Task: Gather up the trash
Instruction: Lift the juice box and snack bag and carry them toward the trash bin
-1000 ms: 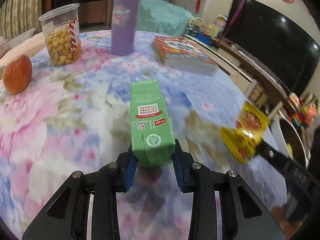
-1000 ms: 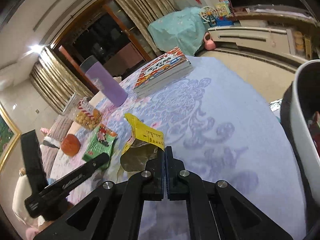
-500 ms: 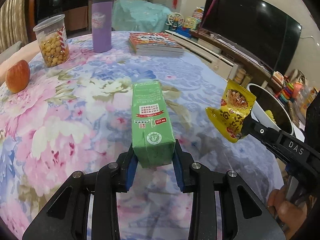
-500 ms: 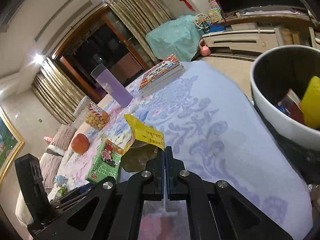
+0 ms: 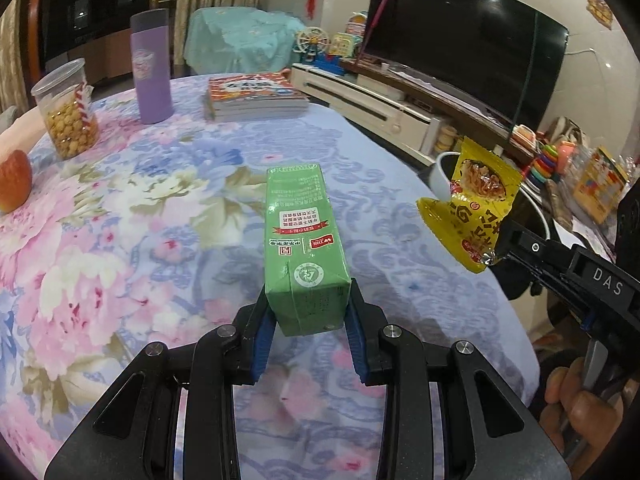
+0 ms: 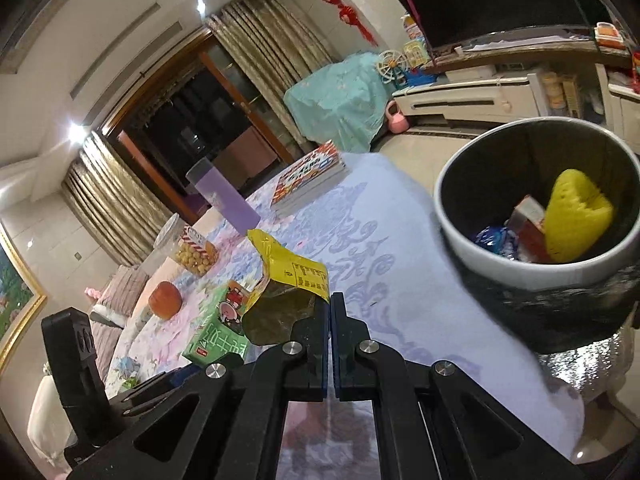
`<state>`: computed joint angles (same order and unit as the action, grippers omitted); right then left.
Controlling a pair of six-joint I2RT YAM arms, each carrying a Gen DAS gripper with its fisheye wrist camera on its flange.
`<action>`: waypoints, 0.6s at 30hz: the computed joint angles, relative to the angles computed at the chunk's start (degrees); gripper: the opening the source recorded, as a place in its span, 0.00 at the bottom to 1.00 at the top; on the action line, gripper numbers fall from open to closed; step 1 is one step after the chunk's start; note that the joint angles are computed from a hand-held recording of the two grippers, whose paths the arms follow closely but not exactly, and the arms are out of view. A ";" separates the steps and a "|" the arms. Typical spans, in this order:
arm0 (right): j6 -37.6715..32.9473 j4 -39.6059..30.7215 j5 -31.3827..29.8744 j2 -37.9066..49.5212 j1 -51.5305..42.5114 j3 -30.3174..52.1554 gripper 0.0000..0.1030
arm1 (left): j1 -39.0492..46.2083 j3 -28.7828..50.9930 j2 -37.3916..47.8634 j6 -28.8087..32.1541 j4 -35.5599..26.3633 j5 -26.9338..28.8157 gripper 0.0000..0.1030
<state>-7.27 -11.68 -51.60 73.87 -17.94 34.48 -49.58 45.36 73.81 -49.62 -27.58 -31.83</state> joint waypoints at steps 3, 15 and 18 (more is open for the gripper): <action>-1.76 -1.73 -1.24 -0.77 -2.35 0.08 0.01 | -1.13 1.11 0.69 0.10 -0.07 -0.24 0.30; -10.93 -10.02 -5.91 -0.43 -11.04 1.81 0.01 | -5.29 5.76 4.33 1.33 -0.18 -1.46 0.30; -12.45 -11.25 -6.74 0.07 -13.01 2.38 0.01 | -5.94 6.73 5.24 1.75 0.14 -1.37 0.30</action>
